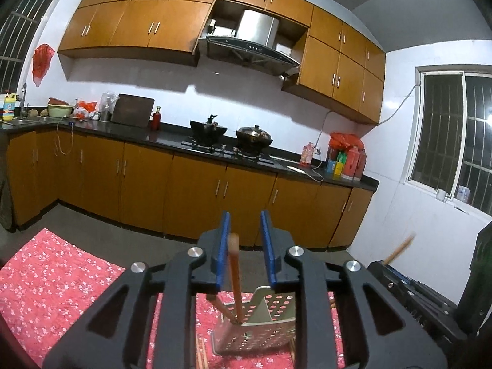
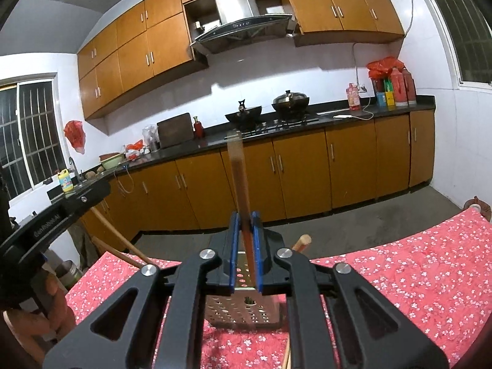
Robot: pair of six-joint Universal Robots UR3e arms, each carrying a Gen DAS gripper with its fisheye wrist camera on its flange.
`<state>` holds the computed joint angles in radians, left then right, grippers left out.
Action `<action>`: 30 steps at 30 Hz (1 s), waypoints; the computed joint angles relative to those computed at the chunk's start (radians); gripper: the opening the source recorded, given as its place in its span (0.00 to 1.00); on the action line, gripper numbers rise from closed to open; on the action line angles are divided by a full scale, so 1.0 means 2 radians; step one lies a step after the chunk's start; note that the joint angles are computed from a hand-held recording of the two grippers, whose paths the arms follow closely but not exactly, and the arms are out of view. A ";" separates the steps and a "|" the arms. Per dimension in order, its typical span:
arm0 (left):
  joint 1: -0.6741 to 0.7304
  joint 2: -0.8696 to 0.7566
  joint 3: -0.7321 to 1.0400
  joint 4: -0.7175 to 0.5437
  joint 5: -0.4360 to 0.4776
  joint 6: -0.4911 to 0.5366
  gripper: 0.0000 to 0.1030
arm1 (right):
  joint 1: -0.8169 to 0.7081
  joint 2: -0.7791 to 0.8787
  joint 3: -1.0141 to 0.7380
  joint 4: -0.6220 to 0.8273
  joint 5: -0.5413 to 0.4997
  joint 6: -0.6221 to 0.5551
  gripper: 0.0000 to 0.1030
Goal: Organize utensils
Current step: 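Insert and release the left tool's chopstick into the holder while the right tool does likewise, then grasp a chopstick with the right tool while the left tool moves back over the chopsticks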
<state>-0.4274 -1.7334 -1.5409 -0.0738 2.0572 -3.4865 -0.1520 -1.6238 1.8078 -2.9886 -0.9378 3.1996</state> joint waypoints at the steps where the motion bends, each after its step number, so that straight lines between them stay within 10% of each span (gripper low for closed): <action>1: -0.002 0.006 -0.005 0.000 0.003 -0.001 0.21 | -0.002 -0.003 0.001 -0.001 0.001 0.002 0.25; 17: -0.022 0.179 -0.208 -0.060 0.059 -0.063 0.29 | -0.117 -0.147 0.147 0.113 0.022 -0.092 0.27; 30: 0.013 0.186 -0.351 -0.122 -0.061 -0.111 0.29 | -0.024 -0.038 0.197 0.188 -0.057 -0.171 0.16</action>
<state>-0.4005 -1.3617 -2.2437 -0.3186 1.9345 -3.7091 -0.1995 -1.6992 2.2019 -2.6135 -1.0512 2.8583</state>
